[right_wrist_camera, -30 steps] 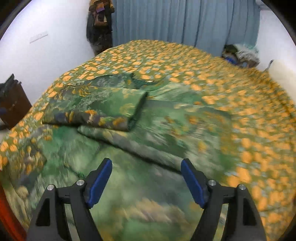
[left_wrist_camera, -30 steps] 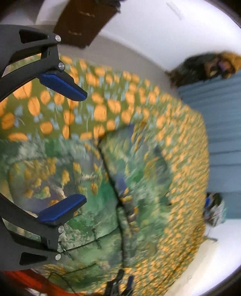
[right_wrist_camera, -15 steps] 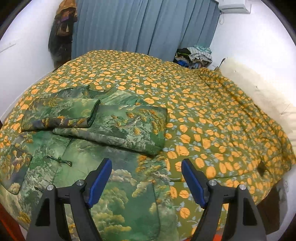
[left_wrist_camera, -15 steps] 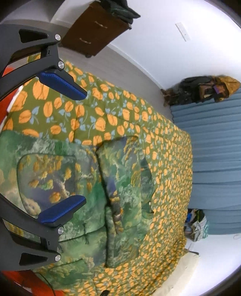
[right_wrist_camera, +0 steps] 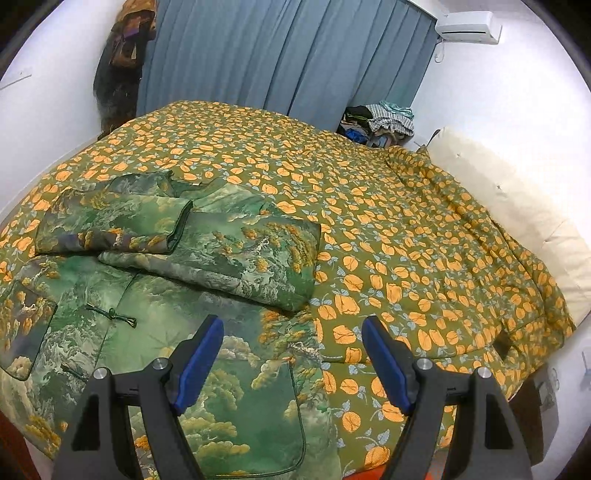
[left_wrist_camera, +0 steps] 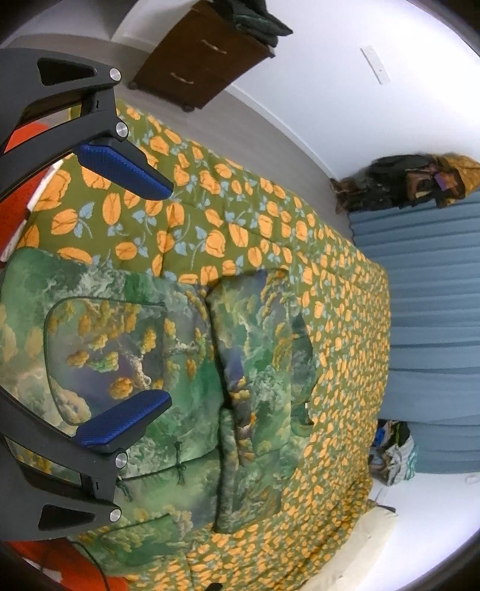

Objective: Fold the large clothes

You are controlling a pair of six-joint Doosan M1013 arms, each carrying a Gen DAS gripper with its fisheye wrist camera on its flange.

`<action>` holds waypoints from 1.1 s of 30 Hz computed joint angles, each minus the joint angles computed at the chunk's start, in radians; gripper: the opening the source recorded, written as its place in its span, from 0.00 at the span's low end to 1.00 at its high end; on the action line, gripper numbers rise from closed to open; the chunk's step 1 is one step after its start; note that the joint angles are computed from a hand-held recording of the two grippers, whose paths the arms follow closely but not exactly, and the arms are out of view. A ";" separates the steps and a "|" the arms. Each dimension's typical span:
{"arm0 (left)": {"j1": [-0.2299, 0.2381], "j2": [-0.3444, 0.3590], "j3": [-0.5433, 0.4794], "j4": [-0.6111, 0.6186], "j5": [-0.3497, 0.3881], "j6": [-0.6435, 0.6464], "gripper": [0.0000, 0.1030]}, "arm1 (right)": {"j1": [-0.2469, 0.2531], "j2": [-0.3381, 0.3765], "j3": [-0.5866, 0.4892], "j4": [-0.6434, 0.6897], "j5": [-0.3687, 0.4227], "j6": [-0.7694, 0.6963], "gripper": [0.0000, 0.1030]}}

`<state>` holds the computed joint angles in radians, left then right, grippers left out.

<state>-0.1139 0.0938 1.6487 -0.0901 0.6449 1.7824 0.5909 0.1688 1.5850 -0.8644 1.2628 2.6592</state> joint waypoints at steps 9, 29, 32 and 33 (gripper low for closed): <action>-0.005 -0.002 0.006 0.042 0.008 -0.029 0.99 | 0.014 0.006 -0.011 -0.035 0.040 -0.012 0.77; -0.020 0.011 0.010 0.104 0.065 -0.062 0.99 | 0.015 0.014 -0.016 -0.038 0.068 -0.051 0.77; -0.017 0.015 0.010 0.114 0.075 -0.071 0.99 | 0.013 0.016 -0.012 -0.039 0.073 -0.055 0.77; -0.014 0.017 0.009 0.115 0.081 -0.069 0.99 | 0.013 0.015 -0.008 -0.041 0.075 -0.055 0.77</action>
